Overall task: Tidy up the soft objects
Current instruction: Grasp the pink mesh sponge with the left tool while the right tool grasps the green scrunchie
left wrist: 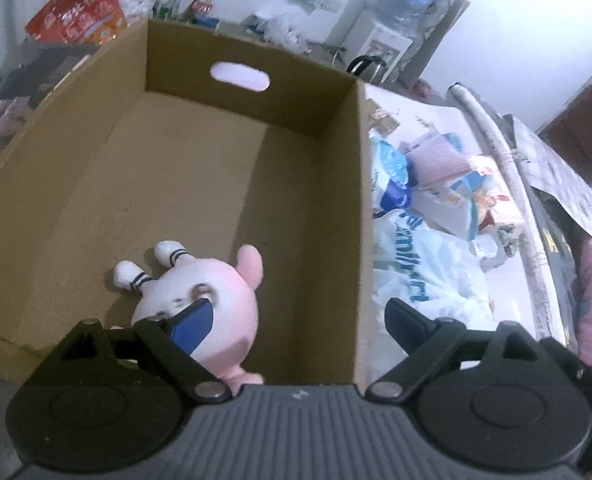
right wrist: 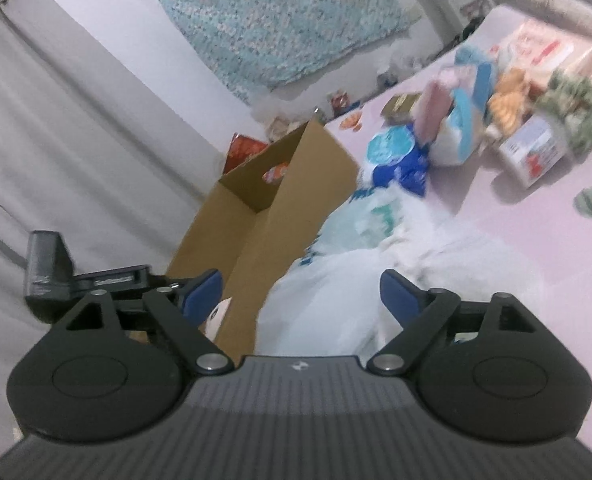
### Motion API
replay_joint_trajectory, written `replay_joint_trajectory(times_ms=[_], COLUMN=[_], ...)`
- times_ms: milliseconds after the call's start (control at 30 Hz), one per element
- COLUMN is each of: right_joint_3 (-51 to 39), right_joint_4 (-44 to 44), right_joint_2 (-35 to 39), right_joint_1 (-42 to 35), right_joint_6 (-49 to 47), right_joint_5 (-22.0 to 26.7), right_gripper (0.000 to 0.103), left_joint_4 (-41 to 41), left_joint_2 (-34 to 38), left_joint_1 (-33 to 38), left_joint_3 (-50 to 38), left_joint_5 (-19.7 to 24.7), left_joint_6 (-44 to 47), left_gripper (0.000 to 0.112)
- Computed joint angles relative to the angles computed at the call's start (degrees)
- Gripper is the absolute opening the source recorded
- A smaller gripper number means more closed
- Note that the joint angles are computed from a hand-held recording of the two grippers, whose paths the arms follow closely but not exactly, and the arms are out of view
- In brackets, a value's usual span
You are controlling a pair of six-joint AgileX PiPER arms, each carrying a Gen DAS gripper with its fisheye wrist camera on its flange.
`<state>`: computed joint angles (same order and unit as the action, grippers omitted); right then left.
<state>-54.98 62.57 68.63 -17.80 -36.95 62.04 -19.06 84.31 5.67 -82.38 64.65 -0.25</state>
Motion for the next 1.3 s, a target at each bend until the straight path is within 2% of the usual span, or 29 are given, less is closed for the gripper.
replay_joint_trajectory(times_ms=[100,167,333,400,567,633,700,767,867,933,1067,1133,1233,1300], right_joint_3=[0.1,-0.1,0.2,0.6,2.3,3.6,4.2,4.9,6.2,6.4,5.3,3.6,0.1,-2.6], right_joint_4=[-2.1,-4.9,-16.8,-20.2,-38.2,-41.0,-38.0,-27.8,-11.2,-3.7,2.9,5.5,9.2,10.8], right_joint_2=[-1.5,-2.7,-6.6,-7.8,-10.7,-11.3,-11.0,-10.1,-7.9,-5.5,-0.2,3.5,10.2,14.6], right_joint_1=[-1.2,-1.1,2.6,2.7,8.0,7.5,4.7,-1.8,-12.3,-18.2,-23.9,-25.0,-26.2,-25.5], right_joint_6=[-0.1,0.8,5.5,6.6,18.7,18.6,13.6,2.7,-12.7,-19.4,-24.8,-26.4,-27.5,-27.2], right_joint_5=[-1.4,-3.5,-12.2,-14.2,-22.7,-25.2,-25.8,-23.8,-18.0,-13.7,-10.4,-9.4,-6.4,-6.1], right_gripper=[0.093,0.102,0.102,0.102,0.102,0.102,0.102,0.102,0.102,0.102,0.102,0.102,0.102,0.102], left_joint_4=[0.3,-0.1,-0.8,-0.3,4.4,6.7,11.3,15.9,21.7,23.9,28.6,30.4,32.4,33.9], left_joint_2=[-2.1,-3.4,-6.6,-7.6,-10.2,-10.2,-8.9,-6.7,-1.9,2.5,11.4,15.6,22.2,26.6], left_joint_1=[-0.1,0.1,-0.5,-1.6,-7.1,-10.4,-15.2,-19.8,-26.4,-29.9,-35.8,-38.2,-41.3,-42.7], left_joint_3=[2.2,3.3,6.1,6.6,6.1,4.6,1.9,-1.2,-6.6,-11.1,-19.3,-22.8,-29.5,-34.7], left_joint_5=[-1.7,-2.3,-5.0,-6.0,-9.2,-10.0,-10.3,-10.0,-8.9,-7.0,-4.6,-4.4,-2.2,-0.4], left_joint_6=[0.0,0.3,1.2,1.5,0.4,0.5,-0.4,-1.6,-2.8,-2.9,-4.2,-3.0,-0.3,0.9], left_gripper=[0.094,0.094,0.098,0.1,0.101,0.101,0.101,0.102,0.101,0.102,0.101,0.101,0.098,0.098])
